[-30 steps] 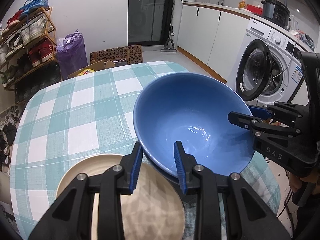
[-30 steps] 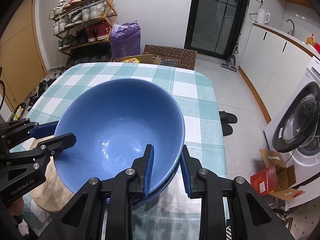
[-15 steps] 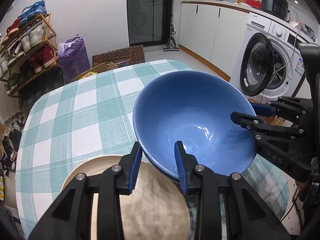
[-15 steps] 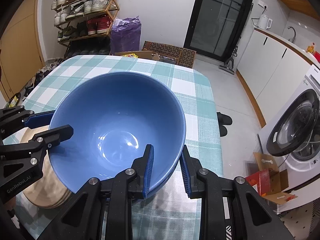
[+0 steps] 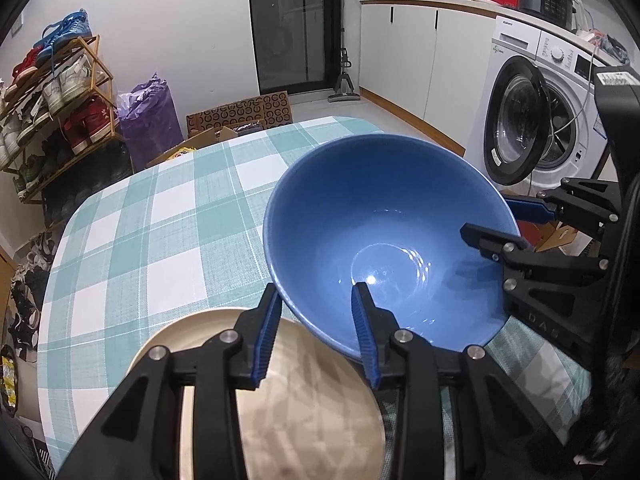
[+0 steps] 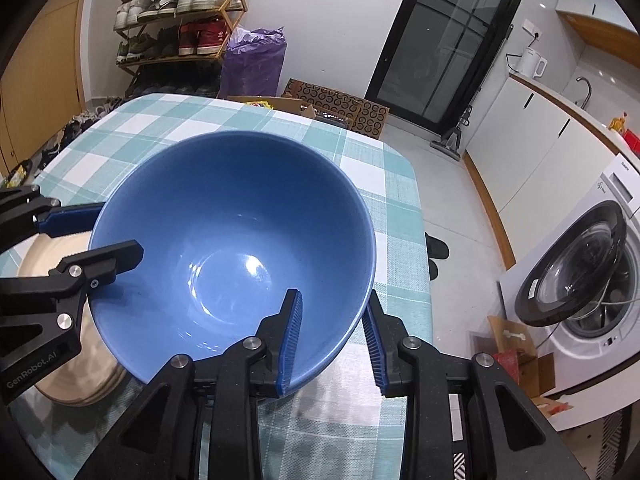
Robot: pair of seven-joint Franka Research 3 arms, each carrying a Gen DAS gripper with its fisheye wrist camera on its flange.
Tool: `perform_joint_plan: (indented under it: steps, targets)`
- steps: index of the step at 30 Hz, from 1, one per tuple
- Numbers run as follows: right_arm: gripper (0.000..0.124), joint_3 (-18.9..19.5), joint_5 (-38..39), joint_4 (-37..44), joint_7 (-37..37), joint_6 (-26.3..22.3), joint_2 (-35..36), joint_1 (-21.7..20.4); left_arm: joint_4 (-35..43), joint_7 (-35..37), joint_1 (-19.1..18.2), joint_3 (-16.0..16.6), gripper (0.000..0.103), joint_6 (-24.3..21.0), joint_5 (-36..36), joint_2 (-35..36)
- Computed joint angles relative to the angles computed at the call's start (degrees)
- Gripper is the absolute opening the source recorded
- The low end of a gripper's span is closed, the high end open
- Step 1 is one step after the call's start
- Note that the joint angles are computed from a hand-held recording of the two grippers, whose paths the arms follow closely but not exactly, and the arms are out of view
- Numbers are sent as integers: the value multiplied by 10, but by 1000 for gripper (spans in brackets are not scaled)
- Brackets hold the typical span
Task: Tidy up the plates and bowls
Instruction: 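Open both grippers to release the nested bowl rim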
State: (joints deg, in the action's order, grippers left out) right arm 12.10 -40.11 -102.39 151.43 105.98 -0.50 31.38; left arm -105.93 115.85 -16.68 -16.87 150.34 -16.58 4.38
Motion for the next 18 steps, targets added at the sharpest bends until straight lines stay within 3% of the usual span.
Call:
perform_joint_plan:
  steps: [16, 18]
  targets:
    - [40, 1, 10, -13, 3, 18, -12, -6, 15, 4, 4, -2, 41, -25, -19, 8]
    - [46, 2, 9, -15, 0, 21, -14, -7, 15, 7, 5, -2, 42, -26, -21, 8]
